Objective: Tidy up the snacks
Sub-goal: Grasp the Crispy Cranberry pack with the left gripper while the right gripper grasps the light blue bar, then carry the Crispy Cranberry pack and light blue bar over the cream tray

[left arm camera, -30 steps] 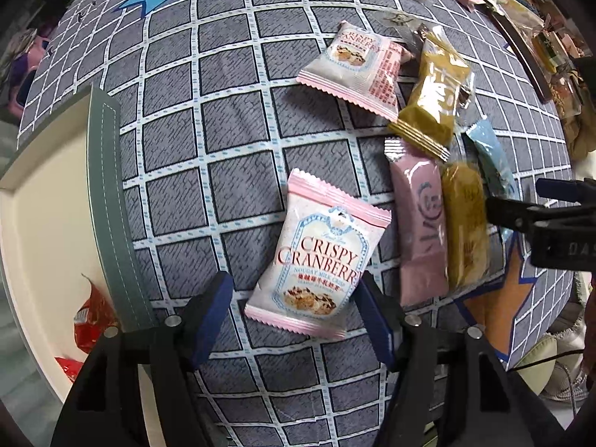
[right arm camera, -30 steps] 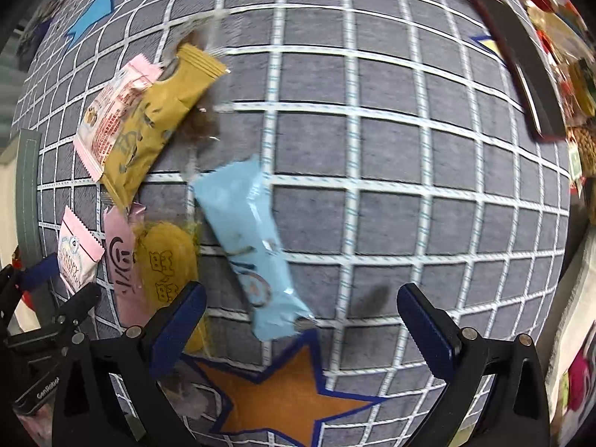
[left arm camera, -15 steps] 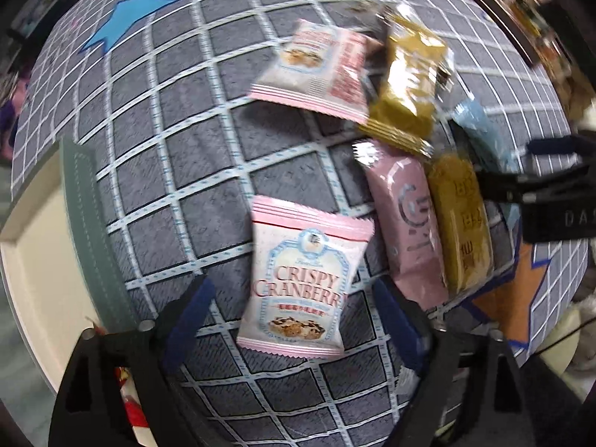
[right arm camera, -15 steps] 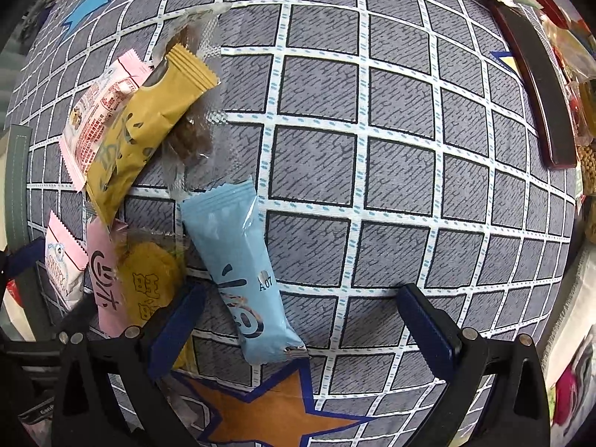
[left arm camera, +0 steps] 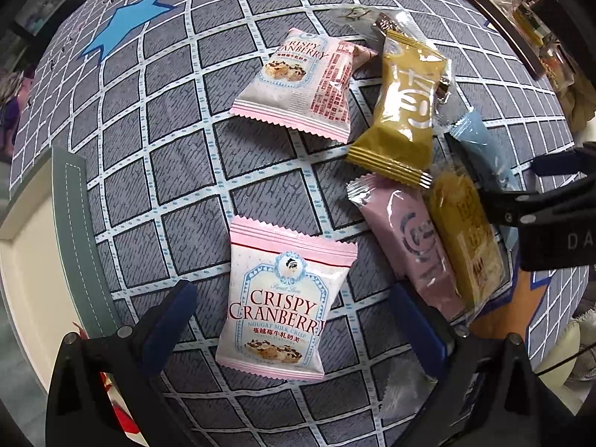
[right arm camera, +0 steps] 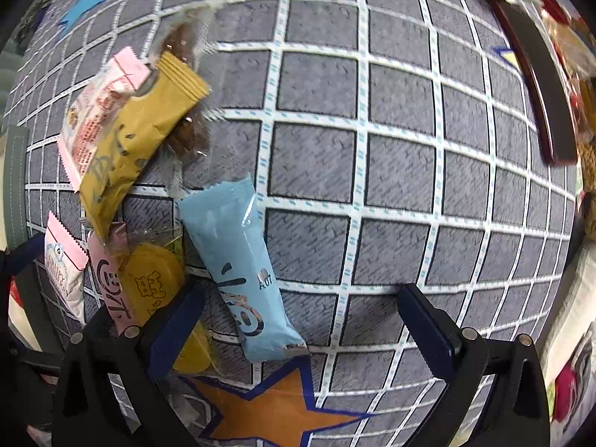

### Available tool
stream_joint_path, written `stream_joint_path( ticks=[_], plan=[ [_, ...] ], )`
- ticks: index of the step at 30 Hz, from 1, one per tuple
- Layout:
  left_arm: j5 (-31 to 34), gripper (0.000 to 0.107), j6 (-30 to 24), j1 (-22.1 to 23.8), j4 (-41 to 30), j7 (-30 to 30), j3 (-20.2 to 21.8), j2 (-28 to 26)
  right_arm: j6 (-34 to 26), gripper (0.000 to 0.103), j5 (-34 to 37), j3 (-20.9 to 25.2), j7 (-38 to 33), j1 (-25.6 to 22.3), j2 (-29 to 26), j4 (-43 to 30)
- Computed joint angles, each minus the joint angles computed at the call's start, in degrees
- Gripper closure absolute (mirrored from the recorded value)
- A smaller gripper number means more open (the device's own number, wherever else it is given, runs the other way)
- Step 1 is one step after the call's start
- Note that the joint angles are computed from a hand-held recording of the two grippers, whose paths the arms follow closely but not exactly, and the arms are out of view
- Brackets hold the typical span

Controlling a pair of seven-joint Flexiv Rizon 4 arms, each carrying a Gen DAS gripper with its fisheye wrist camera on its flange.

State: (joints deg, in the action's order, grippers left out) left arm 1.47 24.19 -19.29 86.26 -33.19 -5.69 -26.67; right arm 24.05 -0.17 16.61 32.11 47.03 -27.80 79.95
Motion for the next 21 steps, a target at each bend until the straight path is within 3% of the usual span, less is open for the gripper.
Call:
stream_joint_path(
  ticks=[3,4,6,7,8,9,12,17,21],
  plan=[
    [1.4,0.006,-3.8,0.0,-3.0,-1.0,0.8,-0.9,-0.4,0.012,0.3,0.1,-0.9,-0.3,-0.3,-0.8],
    [1.4,0.011,-3.4,0.3,-2.6,-0.5,0.8,-0.8,-1.3,0.015,0.0,0.1,-1.8,-0.2,-0.6,-1.8],
    [1.0,0.024,-2.9,0.7,-1.8,1.2,0.4,-0.1,-3.6,0.035,-0.6,0.0,-3.6,0.0,-1.3,-3.9],
    [0.8,0.036,-3.0,0.9,-1.6,2.0,0.2,0.3,-4.6,0.042,-0.9,-0.1,-4.3,0.2,-1.5,-4.7],
    [0.6,0.052,-3.2,1.0,-1.3,2.5,0.2,0.8,-5.8,0.063,-1.5,-0.3,-5.2,0.5,-1.8,-5.8],
    [0.6,0.061,-3.5,0.8,-1.2,2.4,0.2,1.1,-7.0,0.078,-2.0,-0.6,-6.0,0.7,-2.1,-6.8],
    [-0.1,0.063,-8.8,0.5,-5.3,-0.5,0.3,-0.9,-3.7,0.078,-2.5,-1.3,-4.0,1.3,-0.9,-4.7],
    [-4.9,0.063,-11.5,2.9,-6.2,-1.0,0.0,-0.2,4.9,0.078,-7.6,-2.3,8.0,4.6,2.7,1.8],
    [-6.8,0.063,-13.1,4.2,-5.6,-0.7,0.1,1.7,7.3,0.078,-10.5,-1.7,15.2,6.4,3.6,3.6]
  ],
)
